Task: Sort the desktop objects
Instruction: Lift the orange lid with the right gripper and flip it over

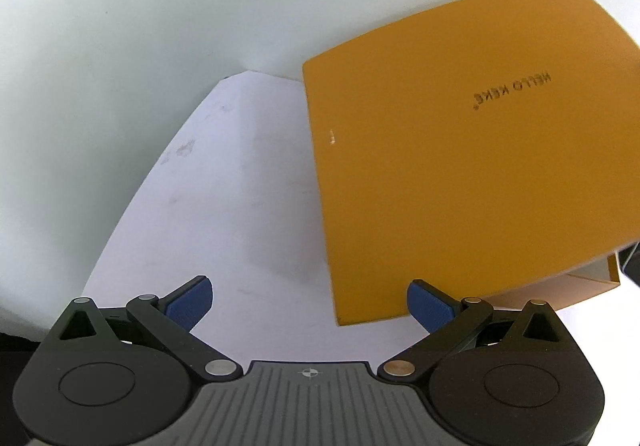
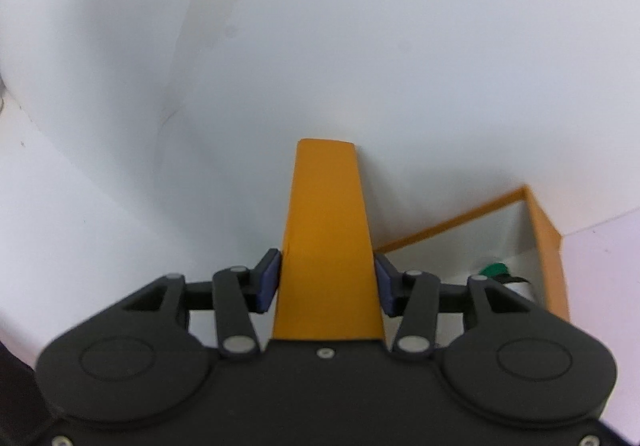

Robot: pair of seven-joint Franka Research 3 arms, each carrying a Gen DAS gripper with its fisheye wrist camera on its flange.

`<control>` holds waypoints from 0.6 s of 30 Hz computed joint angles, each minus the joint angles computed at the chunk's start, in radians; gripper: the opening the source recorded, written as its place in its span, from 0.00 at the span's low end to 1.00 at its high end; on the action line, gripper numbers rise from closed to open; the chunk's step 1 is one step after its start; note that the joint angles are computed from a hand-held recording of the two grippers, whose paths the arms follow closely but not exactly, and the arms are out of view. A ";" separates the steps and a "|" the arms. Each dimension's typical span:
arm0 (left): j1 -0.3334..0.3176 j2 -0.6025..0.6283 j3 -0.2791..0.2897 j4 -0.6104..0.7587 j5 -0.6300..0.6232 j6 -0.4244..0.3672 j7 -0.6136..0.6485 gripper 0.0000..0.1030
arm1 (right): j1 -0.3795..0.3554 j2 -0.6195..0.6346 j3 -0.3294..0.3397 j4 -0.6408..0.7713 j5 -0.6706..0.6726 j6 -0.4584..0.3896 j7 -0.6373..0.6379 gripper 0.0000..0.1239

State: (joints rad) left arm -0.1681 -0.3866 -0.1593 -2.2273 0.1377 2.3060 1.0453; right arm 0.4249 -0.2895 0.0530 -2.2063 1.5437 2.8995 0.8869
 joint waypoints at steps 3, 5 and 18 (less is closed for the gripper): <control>-0.003 0.024 -0.017 0.017 0.009 0.003 -0.027 1.00 | -0.014 -0.024 -0.027 -0.056 0.088 -0.038 -0.075 0.40; -0.005 0.027 -0.021 0.009 0.015 0.017 -0.044 1.00 | -0.036 -0.033 -0.035 -0.097 0.066 -0.068 -0.059 0.40; -0.024 0.034 -0.036 0.005 0.022 0.046 -0.173 1.00 | -0.115 -0.114 -0.043 -0.168 -0.375 -0.207 0.102 0.38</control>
